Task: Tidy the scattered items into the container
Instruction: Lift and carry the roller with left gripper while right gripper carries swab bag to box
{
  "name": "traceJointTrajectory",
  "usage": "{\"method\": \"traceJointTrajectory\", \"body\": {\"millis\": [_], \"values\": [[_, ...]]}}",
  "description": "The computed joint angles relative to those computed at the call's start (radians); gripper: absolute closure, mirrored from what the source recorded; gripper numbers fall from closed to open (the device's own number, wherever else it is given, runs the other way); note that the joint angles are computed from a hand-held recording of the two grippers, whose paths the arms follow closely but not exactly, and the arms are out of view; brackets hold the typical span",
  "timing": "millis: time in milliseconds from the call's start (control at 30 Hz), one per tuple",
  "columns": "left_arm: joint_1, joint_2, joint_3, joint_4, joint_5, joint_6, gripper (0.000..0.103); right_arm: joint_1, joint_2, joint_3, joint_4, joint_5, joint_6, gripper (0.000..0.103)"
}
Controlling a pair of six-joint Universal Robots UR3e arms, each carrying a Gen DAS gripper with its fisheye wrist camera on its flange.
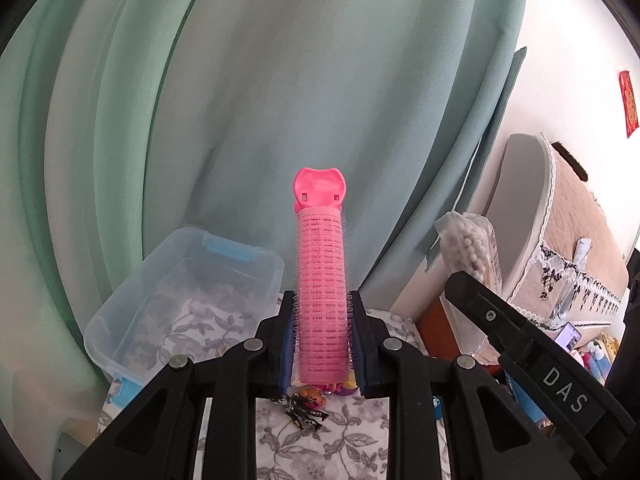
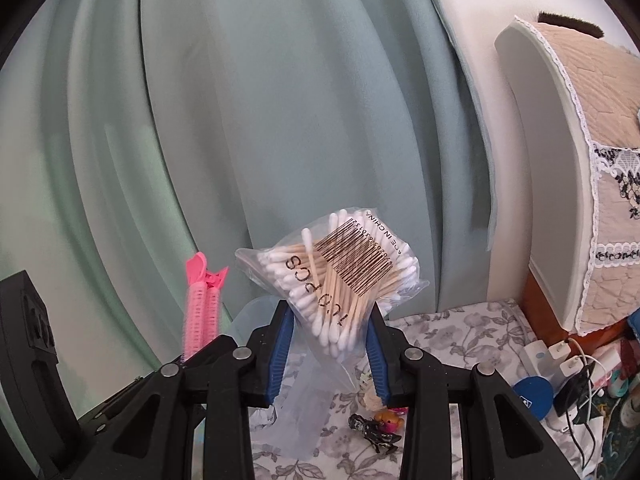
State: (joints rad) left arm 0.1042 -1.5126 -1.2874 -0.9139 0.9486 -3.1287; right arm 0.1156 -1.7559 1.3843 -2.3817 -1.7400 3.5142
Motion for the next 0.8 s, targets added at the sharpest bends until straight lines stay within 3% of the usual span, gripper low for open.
{"method": "traceJointTrajectory", "body": {"millis": [800], "values": [[0.178, -0.062, -0.067, -0.01, -0.019, 0.01, 0.078, 0.117, 0.287, -0.178, 0.029, 0.032, -0.007, 0.065]]}}
